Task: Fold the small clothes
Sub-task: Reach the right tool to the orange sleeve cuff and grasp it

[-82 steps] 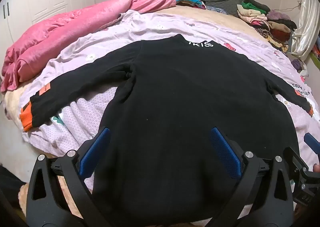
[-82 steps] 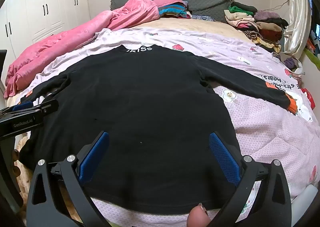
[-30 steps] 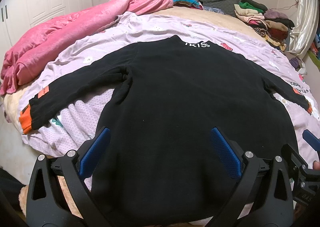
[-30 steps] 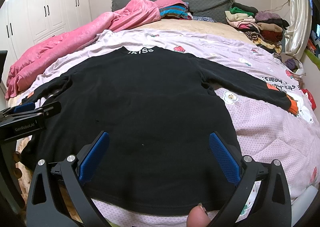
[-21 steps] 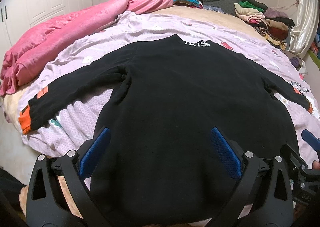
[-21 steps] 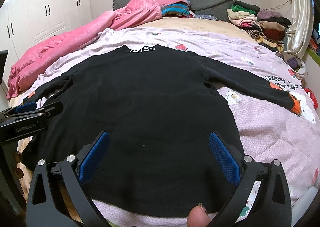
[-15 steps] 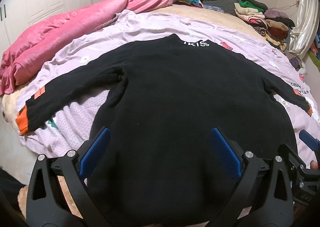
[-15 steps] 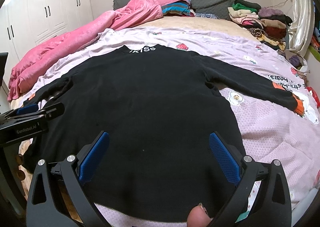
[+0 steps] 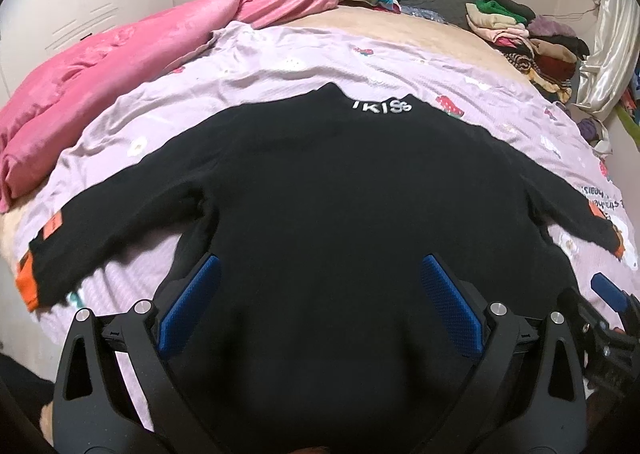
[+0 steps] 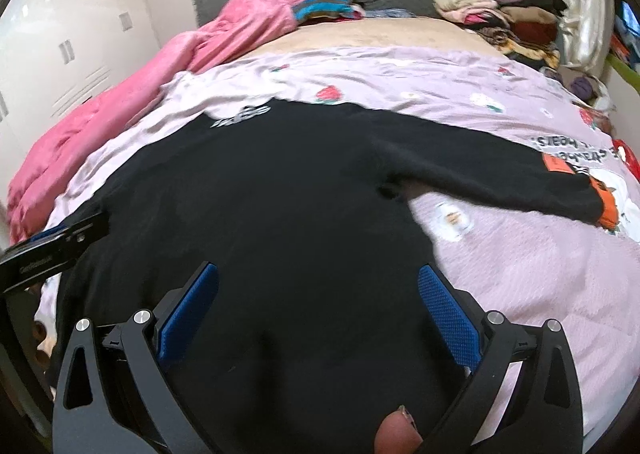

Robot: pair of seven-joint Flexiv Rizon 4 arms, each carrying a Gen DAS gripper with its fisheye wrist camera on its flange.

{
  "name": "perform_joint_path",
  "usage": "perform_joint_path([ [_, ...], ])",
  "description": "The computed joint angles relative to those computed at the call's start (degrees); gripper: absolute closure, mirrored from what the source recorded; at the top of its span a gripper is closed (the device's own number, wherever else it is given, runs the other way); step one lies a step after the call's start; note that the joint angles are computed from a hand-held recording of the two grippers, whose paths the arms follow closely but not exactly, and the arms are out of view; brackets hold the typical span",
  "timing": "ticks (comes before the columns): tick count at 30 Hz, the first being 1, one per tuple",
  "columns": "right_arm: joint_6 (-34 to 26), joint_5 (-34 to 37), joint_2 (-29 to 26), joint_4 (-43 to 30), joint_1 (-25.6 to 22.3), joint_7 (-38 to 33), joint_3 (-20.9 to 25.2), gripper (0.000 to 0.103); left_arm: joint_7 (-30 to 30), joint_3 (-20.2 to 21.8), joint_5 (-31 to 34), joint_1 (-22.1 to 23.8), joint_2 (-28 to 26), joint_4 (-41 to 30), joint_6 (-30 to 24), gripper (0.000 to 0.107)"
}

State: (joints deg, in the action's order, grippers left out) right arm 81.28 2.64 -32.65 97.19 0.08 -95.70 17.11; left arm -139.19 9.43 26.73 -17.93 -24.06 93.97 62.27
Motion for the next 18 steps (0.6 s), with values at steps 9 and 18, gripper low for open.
perform_joint_path([
  [9,-4.3,-0.3,-5.1,-9.6,1.1,8.6,-6.6,0.004,7.2,-2.0,-6.3,2.1,-5.4,-6.9,-2.3,0.013],
  [18,-4.7,-4.7,-9.2,-15.0,0.9,20.3,-13.7,0.004,12.9,-2.0,-10.9,2.1,-10.8,-14.9,-5.6,0.013],
])
